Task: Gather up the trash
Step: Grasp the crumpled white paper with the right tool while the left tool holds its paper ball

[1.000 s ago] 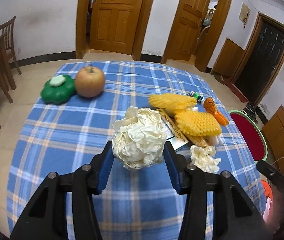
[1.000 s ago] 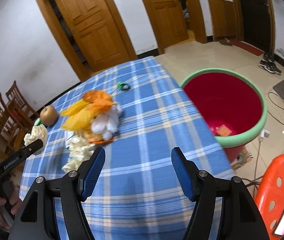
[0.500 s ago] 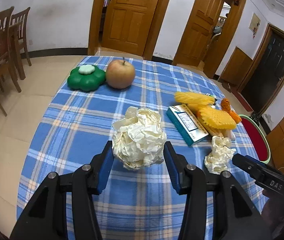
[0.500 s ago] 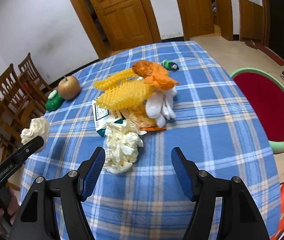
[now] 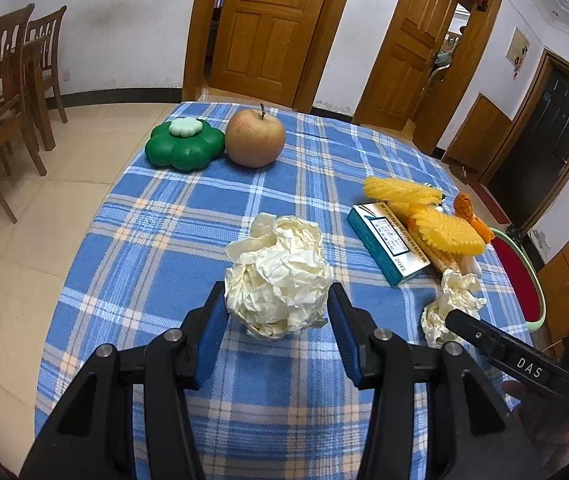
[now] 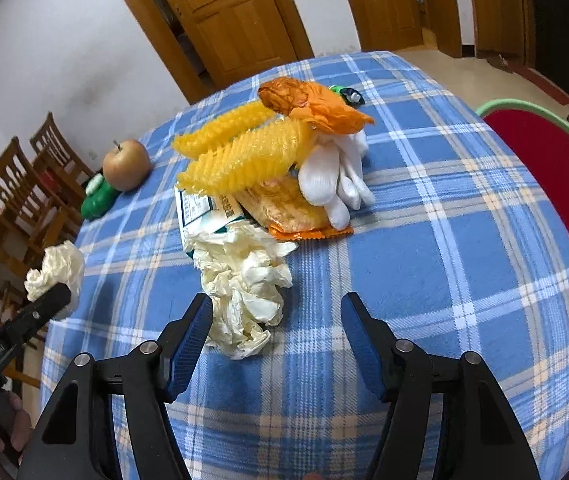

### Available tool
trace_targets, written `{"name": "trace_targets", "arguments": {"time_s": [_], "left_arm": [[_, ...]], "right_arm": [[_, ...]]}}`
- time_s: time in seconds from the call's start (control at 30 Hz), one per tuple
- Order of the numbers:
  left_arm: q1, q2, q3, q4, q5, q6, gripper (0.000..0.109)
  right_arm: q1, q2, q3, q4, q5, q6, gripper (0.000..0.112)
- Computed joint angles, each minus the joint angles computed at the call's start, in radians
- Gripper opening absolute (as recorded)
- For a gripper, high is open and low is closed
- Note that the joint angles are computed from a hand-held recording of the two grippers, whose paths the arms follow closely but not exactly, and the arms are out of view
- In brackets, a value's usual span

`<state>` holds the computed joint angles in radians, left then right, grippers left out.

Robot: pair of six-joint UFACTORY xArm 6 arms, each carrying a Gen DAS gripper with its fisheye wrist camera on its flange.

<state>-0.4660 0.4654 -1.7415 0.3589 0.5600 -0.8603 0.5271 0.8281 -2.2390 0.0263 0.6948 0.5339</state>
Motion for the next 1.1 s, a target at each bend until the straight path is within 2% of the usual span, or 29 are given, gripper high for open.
{"name": "trace_targets", "arguments": {"time_s": [0.17, 0.23, 0.27, 0.33, 0.37, 0.43, 0.47, 0.77, 1.1], "left_arm": [[-0.011, 0.000, -0.004, 0.008, 0.005, -0.001, 0.050], [-0.015, -0.003, -0.002, 0.007, 0.007, 0.002, 0.050], [-0.016, -0.004, -0.002, 0.007, 0.009, 0.005, 0.050], [-0.020, -0.006, -0.007, 0.004, 0.020, 0.016, 0.050], [-0.022, -0.007, -0.008, 0.004, 0.025, 0.020, 0.050], [-0.028, -0.009, -0.014, -0.002, 0.034, 0.030, 0.050], [-0.029, -0.009, -0.015, -0.006, 0.034, 0.033, 0.050], [-0.056, 0.024, -0.072, -0.045, 0.016, 0.082, 0.050], [-0.108, 0.146, -0.283, -0.122, 0.080, 0.204, 0.050]], "right_arm": [[0.000, -0.036, 0.075, 0.005, -0.065, -0.010, 0.067], [0.002, -0.042, 0.085, -0.009, -0.069, -0.002, 0.058], [0.001, -0.044, 0.091, -0.002, -0.072, -0.001, 0.046], [-0.002, -0.049, 0.100, 0.038, -0.075, -0.014, 0.037], [-0.004, -0.052, 0.105, 0.094, -0.074, -0.045, 0.028], [-0.007, -0.070, 0.139, 0.185, -0.089, -0.091, 0.021], [-0.005, -0.084, 0.162, 0.180, -0.103, -0.090, 0.017], [-0.009, -0.264, 0.429, 0.223, -0.250, -0.123, 0.011], [-0.050, -0.428, 0.659, 0.193, -0.402, -0.075, 0.011]]}}
